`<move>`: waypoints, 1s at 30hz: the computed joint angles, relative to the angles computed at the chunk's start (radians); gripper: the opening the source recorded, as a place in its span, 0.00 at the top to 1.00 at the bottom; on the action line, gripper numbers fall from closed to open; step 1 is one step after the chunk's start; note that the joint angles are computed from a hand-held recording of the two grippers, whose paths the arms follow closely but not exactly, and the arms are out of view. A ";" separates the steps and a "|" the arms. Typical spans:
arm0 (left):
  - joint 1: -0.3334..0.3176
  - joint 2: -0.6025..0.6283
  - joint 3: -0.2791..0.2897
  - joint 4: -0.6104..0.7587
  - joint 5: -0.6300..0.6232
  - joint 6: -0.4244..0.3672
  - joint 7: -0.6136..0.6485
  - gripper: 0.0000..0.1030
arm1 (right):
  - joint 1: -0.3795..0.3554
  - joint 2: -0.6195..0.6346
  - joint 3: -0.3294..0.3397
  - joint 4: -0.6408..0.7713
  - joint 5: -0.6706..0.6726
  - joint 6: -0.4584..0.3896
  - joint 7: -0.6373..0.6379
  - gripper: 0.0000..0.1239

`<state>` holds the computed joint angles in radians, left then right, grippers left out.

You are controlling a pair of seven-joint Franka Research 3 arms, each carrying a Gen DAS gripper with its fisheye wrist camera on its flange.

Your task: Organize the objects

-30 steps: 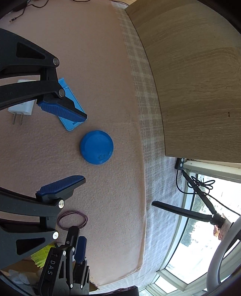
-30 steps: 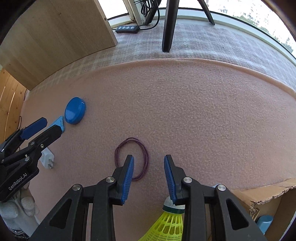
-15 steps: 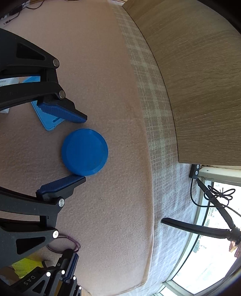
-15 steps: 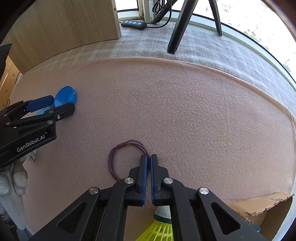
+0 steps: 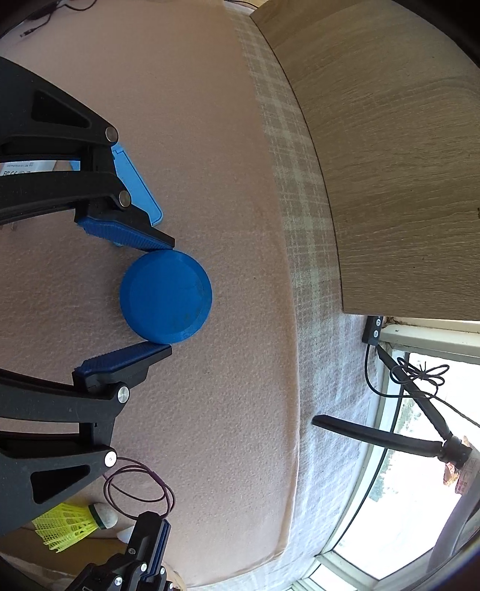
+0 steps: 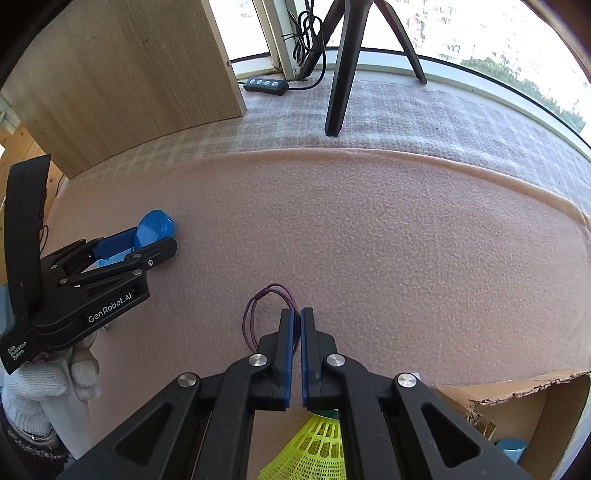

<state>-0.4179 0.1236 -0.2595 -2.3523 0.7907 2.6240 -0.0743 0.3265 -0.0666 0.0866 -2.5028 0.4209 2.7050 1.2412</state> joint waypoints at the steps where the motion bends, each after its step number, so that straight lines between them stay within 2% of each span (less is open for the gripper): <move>1: -0.006 -0.008 -0.004 0.001 0.007 -0.009 -0.005 0.48 | 0.005 -0.002 0.003 0.003 0.015 0.004 -0.001 0.97; 9: -0.039 -0.089 -0.051 0.012 0.016 -0.066 -0.018 0.48 | 0.009 -0.129 -0.037 -0.052 0.140 -0.020 -0.114 0.97; 15: -0.081 -0.097 -0.097 0.089 0.043 -0.114 -0.003 0.48 | -0.021 -0.297 -0.076 -0.145 0.149 -0.041 -0.159 0.97; 21: -0.154 -0.005 -0.114 0.251 0.078 -0.148 0.033 0.48 | -0.105 -0.447 -0.106 -0.244 0.068 -0.064 -0.149 0.97; 30: -0.285 0.198 -0.077 0.524 0.068 -0.177 0.146 0.48 | -0.236 -0.594 -0.162 -0.332 -0.018 -0.130 -0.150 0.97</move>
